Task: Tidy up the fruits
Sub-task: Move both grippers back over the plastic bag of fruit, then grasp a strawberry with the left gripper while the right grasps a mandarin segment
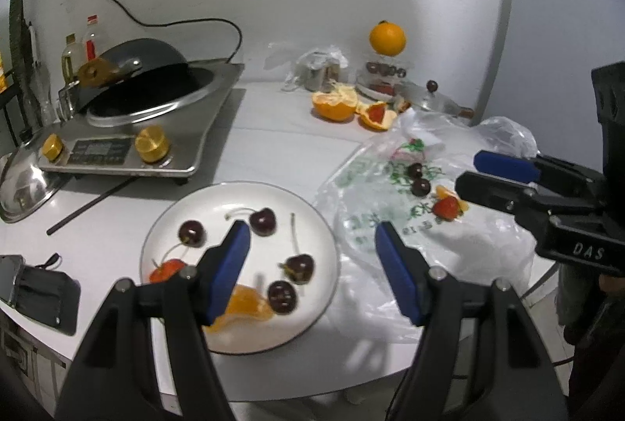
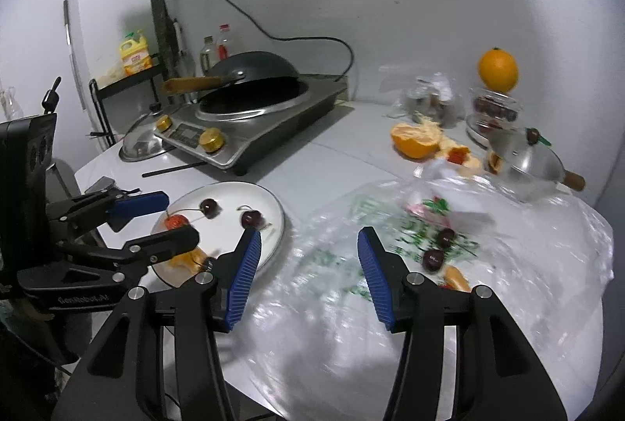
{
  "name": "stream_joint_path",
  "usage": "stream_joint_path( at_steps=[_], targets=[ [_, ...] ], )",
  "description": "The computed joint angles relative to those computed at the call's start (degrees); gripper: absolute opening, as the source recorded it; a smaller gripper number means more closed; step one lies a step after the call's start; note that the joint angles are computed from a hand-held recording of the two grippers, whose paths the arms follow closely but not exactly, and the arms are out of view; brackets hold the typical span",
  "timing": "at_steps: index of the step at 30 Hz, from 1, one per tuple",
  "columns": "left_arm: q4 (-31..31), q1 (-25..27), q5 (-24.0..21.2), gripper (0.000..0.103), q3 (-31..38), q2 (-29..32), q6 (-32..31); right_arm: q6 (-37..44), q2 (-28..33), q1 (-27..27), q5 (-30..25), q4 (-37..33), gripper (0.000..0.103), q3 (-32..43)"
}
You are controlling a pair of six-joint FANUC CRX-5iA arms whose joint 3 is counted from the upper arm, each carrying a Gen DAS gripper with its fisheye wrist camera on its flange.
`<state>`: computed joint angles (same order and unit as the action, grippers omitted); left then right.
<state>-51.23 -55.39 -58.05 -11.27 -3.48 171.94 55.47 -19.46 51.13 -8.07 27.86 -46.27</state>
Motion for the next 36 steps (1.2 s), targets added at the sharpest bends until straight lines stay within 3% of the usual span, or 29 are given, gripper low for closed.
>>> stream_joint_path(
  at_steps=[10, 14, 23, 28, 36],
  targets=[
    [2.6, 0.29, 1.63, 0.068, 5.21, 5.65, -3.63, 14.04, -1.03, -4.76, -2.87, -15.27, 0.054, 1.68],
    [3.93, 1.03, 2.61, 0.068, 6.8, 7.49, -5.56, 17.2, -0.24, -6.82, -3.37, -18.37, 0.054, 2.35],
    [6.51, 2.89, 4.67, 0.068, 8.84, 10.35, -9.15, 26.59, 4.42, -11.62, -5.18, -27.79, 0.054, 5.98],
    [7.99, 4.08, 5.96, 0.068, 9.75, 11.92, -11.01, 35.67, 7.42, -14.09, -6.75, -34.99, 0.054, 9.03],
    [10.53, 5.69, 7.72, 0.068, 12.89, 15.34, -15.28, 45.89, 10.42, -17.84, -8.83, -42.73, 0.032, 12.67]
  ],
)
